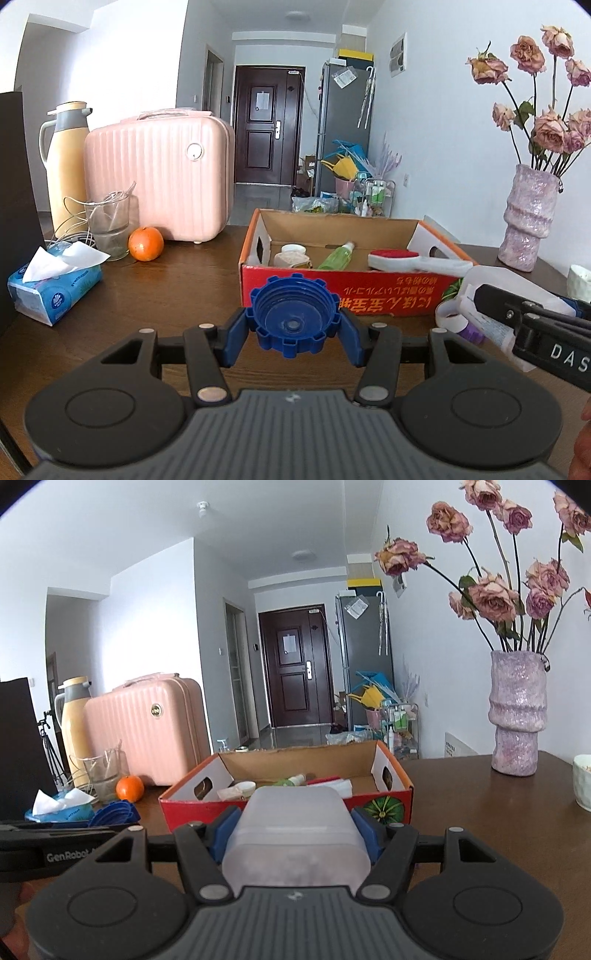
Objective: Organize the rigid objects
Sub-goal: 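Carry the blue cap with the left tool while the right carries the container over the box, then open the left tool releasing the blue cap while the right lowers the container into the box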
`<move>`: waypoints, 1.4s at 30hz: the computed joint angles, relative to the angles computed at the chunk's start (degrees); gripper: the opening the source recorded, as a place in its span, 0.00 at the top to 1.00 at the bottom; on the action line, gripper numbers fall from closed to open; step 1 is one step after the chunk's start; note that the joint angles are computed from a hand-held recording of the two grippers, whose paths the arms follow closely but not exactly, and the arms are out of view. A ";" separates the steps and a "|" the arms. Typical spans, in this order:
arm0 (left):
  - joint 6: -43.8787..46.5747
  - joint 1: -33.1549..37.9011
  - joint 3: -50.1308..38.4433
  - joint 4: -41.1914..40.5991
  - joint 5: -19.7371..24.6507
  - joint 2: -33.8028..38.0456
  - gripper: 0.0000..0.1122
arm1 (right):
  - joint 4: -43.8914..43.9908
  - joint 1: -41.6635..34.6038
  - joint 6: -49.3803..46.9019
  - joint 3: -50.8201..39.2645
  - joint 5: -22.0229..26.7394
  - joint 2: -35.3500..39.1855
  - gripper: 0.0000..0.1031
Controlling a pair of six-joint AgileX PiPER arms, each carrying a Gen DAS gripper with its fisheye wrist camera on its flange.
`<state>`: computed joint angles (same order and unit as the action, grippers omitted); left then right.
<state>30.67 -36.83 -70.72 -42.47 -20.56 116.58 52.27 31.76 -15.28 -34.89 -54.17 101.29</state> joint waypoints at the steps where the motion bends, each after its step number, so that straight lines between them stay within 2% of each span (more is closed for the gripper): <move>1: 0.23 -0.12 -0.36 -0.36 0.07 0.08 0.52 | -0.34 -0.21 -0.18 -0.07 0.01 -0.09 0.37; 18: 12.63 -1.37 -11.31 -14.80 0.79 4.36 0.52 | -7.83 -8.02 0.77 -3.21 1.54 -0.19 0.37; 30: 24.62 -1.54 -21.37 -25.97 2.81 9.79 0.52 | -13.19 -13.00 2.16 -7.97 5.37 2.53 0.37; 42: 45.18 -0.62 -35.38 -46.37 5.84 17.12 0.52 | -17.25 -17.51 2.92 -13.20 7.87 5.31 0.37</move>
<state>75.85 -37.45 -106.10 -88.84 -14.72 133.70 35.03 14.24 -12.36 -48.09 -46.31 106.60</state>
